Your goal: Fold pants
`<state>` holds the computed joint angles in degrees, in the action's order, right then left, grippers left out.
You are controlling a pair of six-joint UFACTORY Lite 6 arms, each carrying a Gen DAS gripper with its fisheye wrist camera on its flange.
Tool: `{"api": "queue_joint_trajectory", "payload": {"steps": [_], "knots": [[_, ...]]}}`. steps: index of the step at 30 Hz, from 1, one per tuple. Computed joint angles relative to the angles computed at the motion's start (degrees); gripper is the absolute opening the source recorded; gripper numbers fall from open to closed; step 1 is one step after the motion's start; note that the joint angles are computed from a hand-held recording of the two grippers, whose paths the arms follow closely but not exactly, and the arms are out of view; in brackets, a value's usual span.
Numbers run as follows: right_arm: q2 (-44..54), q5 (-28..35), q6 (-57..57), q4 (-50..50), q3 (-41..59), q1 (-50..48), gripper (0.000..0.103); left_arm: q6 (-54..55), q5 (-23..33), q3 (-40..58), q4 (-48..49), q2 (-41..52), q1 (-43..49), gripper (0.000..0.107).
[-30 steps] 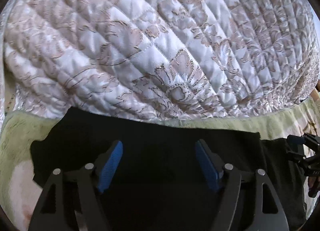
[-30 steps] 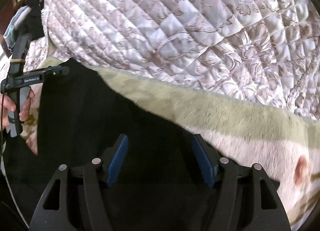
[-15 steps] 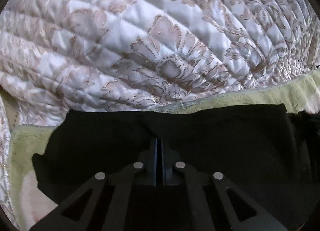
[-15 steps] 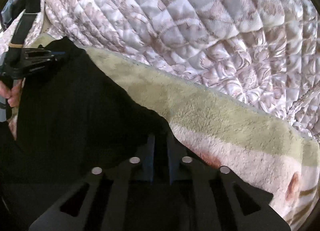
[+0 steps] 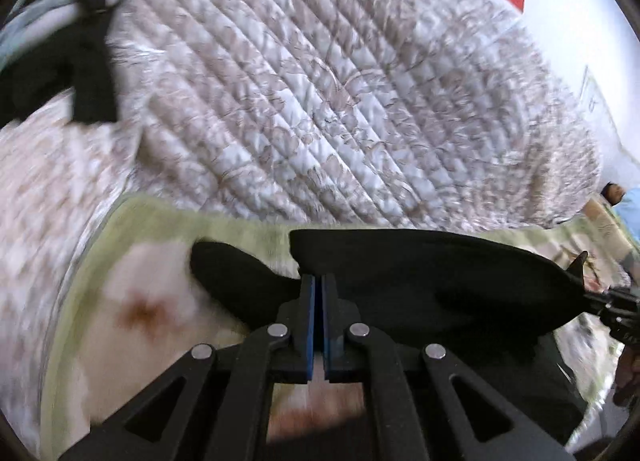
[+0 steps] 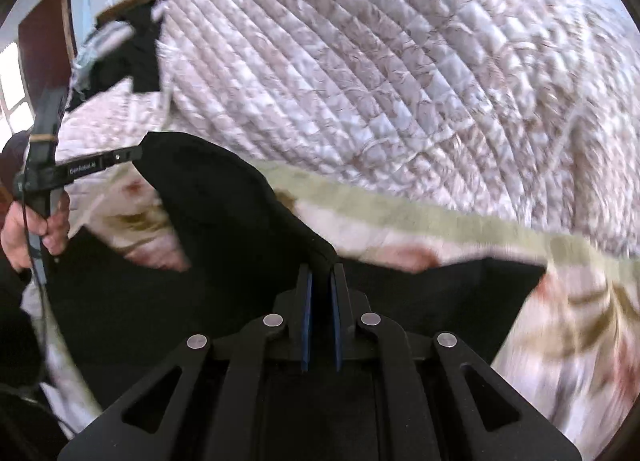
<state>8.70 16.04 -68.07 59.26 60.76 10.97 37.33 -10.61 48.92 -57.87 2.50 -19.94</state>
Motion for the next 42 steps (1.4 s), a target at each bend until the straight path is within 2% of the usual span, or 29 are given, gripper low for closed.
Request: {"api": "queue_joint_trajectory", "payload": {"steps": [2,5,8,11,14,16,17,18,20,22,24,26,29,33,36,39,41,42], "knots": [[-8.1,-0.3,-1.4,4.8,-9.9,1.1,0.007,2.4,-1.3,-8.8,-5.5,-8.3,-3.1,0.004],[-18.8,-1.4,2.4,5.7,-24.0,2.8,0.007,8.7,-4.2,-21.3,-17.6,-18.5,-9.2,0.004],[-23.7,-1.3,7.1,6.6,-33.4,4.4,0.008,11.8,-6.2,-29.0,-26.5,-22.7,-15.0,0.004],[-25.2,-2.1,7.7,10.5,-39.4,5.7,0.009,14.9,-7.4,-32.3,-34.0,-22.4,-19.1,0.004],[-28.3,-1.7,5.6,15.9,-43.2,5.3,0.017,19.4,-6.8,-35.5,-41.5,-26.0,-20.9,0.004],[-31.7,0.0,4.3,18.7,-45.7,3.9,0.027,26.1,-9.5,-37.1,-49.9,-30.7,-23.0,0.005],[-34.2,1.0,5.2,18.7,-47.3,3.2,0.036,30.2,-10.9,-37.5,-54.2,-33.3,-23.8,0.005],[-37.1,2.9,5.6,18.8,-49.1,1.6,0.043,31.8,-12.2,-37.6,-56.1,-34.9,-24.4,0.006],[-42.0,6.3,6.8,18.4,-52.4,-1.6,0.046,34.3,-14.8,-36.6,-58.3,-36.7,-25.6,0.014],[-45.8,9.1,8.5,17.5,-54.8,-5.5,0.046,34.7,-14.8,-33.7,-55.6,-34.7,-24.5,0.041],[-46.9,11.1,8.8,18.7,-55.6,-9.1,0.046,32.4,-13.0,-29.6,-49.7,-29.3,-21.7,0.049],[-45.3,13.6,7.1,21.6,-56.0,-14.5,0.046,29.7,-9.6,-24.5,-42.6,-21.5,-17.9,0.051],[-42.0,14.5,5.3,24.1,-55.1,-18.9,0.046,26.2,-7.3,-17.5,-35.5,-10.6,-15.0,0.052],[-40.4,14.4,1.4,29.6,-53.6,-21.9,0.046,25.9,-5.4,-10.4,-31.7,1.3,-12.8,0.052],[-32.9,13.5,-4.6,37.3,-50.8,-22.5,0.046,28.0,-6.2,-6.9,-32.9,7.1,-12.4,0.052],[-26.2,14.6,-10.5,44.4,-49.1,-22.9,0.046,27.7,-6.8,-6.3,-32.3,9.0,-12.6,0.051],[-25.3,13.8,-13.2,47.9,-48.8,-22.0,0.046,27.6,-9.1,-5.9,-31.5,9.7,-14.2,0.045],[-25.1,13.2,-14.3,49.4,-48.9,-21.4,0.046,28.9,-10.4,-5.2,-32.2,10.6,-15.0,0.027]]}}
